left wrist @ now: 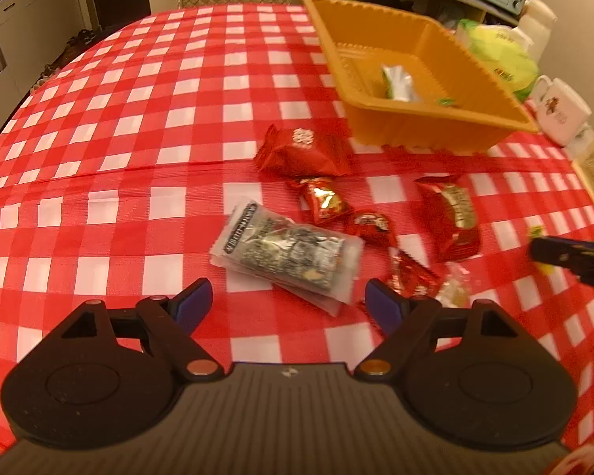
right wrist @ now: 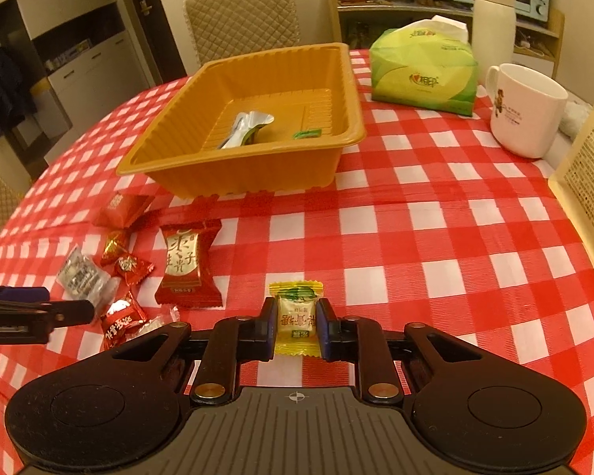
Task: Organize snacks
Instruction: 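Grasp the clear nut pack with left tool while right tool holds yellow candy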
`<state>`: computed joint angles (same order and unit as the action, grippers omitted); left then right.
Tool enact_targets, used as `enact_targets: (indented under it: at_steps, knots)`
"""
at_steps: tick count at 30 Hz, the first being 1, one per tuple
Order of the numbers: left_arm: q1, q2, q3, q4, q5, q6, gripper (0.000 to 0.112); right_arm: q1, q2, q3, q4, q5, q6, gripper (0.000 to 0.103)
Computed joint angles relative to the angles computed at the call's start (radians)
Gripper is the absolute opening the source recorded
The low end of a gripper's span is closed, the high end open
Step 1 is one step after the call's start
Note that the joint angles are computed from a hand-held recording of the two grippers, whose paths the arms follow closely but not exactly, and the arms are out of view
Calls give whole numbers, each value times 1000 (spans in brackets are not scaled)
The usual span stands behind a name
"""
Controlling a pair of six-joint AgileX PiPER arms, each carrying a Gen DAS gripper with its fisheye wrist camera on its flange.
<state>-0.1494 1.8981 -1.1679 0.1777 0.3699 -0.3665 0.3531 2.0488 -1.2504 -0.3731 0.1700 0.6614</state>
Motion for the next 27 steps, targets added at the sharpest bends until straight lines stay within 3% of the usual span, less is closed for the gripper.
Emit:
enact_targets:
  at_steps: [6,14,17,22,25,27]
  knots:
    - [39,1,-1,7,14,5,83,-32,-8,0,268,-8,-254,21]
    - [121,-32,34,142,45,-126,79,-59,-3,-14,438,-10,-421,21]
    - [146,-47,34,66,47,-39,73,-68,2,-23,477,-9,-461,21]
    - [128,-81,31,-94,15,157,72,-78,2,-34,516,-8,-500,21]
    - [101,-47,-12,-87,20,163,72,-81,-1,-33,524,-10,-510,21]
    - [93,-7,-51,-74,27,149,65,-83,-5,-29,527,-11,-513,21]
